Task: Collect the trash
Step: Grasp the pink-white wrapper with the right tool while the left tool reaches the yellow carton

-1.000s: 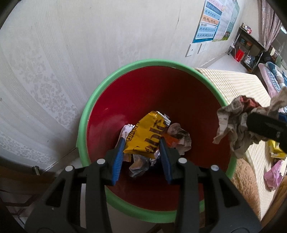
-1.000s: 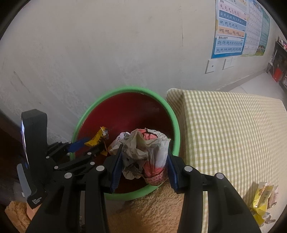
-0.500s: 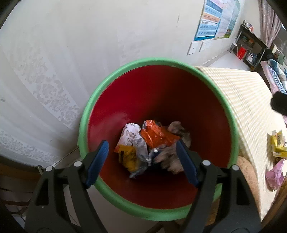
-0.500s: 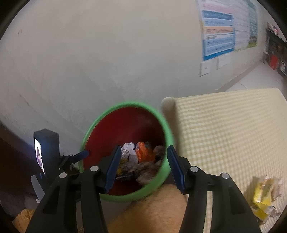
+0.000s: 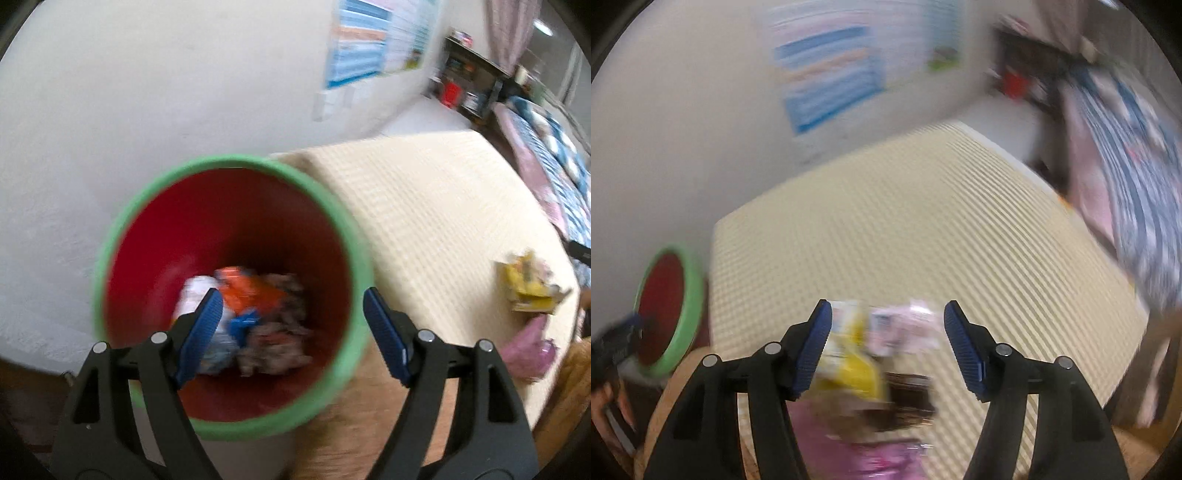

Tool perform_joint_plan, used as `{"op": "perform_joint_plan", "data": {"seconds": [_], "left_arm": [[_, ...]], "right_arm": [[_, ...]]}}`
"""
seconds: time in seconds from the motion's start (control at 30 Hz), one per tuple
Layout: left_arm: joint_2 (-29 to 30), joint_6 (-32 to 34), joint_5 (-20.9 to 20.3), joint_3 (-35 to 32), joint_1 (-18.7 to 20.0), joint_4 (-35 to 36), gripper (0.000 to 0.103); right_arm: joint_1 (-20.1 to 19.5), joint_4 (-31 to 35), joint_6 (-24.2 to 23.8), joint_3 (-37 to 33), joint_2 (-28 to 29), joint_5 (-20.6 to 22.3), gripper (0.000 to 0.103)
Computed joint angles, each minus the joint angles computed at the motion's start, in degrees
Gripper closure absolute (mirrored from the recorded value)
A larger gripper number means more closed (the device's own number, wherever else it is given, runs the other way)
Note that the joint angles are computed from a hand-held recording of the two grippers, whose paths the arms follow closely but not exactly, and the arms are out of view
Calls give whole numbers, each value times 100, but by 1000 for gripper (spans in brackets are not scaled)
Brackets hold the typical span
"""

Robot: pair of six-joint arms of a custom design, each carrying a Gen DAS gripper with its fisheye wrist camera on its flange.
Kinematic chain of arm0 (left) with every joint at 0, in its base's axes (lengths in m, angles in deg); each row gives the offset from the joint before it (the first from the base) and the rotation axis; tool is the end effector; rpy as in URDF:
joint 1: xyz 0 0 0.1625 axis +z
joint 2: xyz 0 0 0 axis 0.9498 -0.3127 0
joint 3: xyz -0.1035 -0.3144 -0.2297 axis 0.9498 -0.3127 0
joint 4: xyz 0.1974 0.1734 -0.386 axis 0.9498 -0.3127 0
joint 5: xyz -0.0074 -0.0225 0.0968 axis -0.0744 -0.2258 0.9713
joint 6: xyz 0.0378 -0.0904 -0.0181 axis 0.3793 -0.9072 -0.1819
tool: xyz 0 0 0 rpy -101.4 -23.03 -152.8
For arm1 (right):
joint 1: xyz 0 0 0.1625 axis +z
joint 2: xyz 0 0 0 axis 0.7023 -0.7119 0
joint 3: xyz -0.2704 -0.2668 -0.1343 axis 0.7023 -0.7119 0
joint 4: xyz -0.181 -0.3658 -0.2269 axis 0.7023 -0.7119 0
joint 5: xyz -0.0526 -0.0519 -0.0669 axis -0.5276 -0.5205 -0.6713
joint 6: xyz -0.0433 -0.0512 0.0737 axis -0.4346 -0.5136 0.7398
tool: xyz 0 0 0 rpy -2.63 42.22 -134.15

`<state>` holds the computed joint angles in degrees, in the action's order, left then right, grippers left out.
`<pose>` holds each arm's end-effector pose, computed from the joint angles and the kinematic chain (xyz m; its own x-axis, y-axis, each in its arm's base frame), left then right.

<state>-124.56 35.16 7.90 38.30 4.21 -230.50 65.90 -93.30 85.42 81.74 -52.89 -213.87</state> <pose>0.0821 -0.5273 0.3126 -0.7367 -0.1912 -0.6486 0.2388 0.8238 -0.5141 0.3090 -0.6179 -0.0359 -0.8029 -0.1185 0.5843 -0.3763 0.8609 -0.3425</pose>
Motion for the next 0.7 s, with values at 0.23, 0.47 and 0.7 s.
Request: {"op": "perform_joint_plan", "data": {"seconds": [0.23, 0.47, 0.7], "left_arm": [[608, 220, -580, -168, -613, 277, 24], [1175, 208, -843, -473, -871, 451, 18], [1852, -400, -1590, -1005, -800, 881, 17]], "right_arm": [[-576, 521, 1100, 83, -110, 1176, 41], [-782, 795, 1264, 69, -220, 1735, 61], [-738, -93, 1185, 654, -750, 1511, 61]]}}
